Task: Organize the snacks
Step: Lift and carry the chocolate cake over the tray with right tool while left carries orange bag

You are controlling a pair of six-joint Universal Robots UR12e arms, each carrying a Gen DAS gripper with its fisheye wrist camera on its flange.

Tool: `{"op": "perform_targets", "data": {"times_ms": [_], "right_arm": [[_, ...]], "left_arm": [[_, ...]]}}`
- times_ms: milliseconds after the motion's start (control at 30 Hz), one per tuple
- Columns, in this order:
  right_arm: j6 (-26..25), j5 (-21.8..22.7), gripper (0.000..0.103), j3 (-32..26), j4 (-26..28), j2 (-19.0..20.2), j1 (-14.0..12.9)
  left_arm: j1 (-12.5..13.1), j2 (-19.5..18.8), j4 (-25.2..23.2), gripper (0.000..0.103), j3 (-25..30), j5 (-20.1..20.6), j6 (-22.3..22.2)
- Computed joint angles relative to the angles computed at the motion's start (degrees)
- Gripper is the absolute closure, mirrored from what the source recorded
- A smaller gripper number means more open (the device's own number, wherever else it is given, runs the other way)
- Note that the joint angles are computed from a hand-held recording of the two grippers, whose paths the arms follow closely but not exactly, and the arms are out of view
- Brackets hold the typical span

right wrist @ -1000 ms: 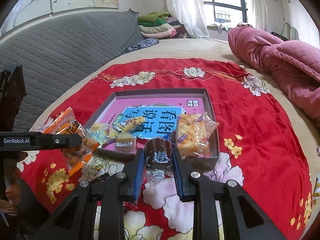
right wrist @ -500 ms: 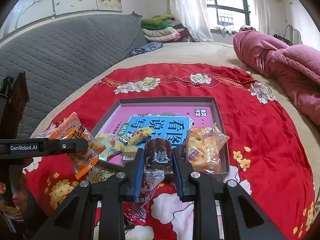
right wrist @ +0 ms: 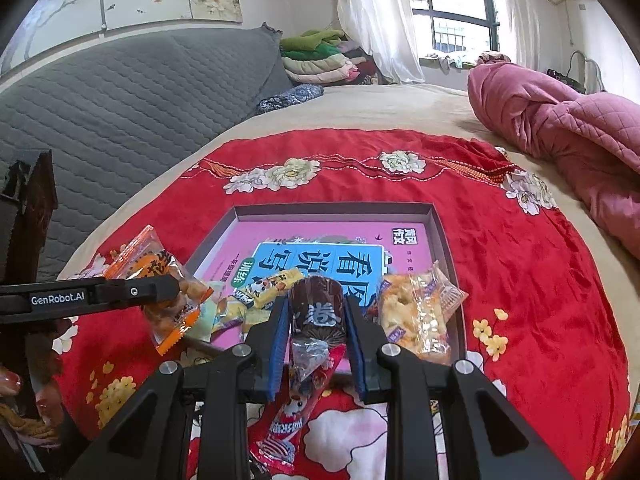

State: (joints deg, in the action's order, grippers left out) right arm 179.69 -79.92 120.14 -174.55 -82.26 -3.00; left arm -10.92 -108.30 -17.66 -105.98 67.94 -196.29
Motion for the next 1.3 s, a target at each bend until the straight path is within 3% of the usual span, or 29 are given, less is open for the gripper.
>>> {"op": "perform_targets", "data": {"times_ms": [800,1300], "right_arm": [[-0.4,-3.7,0.076,-4.2,3.1,3.7,2.1],[-2.8,-0.5,0.076,-5.5,7.0,5.5,3.6]], "left_arm": [[-0.6,-3.5,1.0,0.066,2.7,1.8,-1.3],[0.3,-4.3,1.3,0.066,2.5,0.4,-2.6]]}}
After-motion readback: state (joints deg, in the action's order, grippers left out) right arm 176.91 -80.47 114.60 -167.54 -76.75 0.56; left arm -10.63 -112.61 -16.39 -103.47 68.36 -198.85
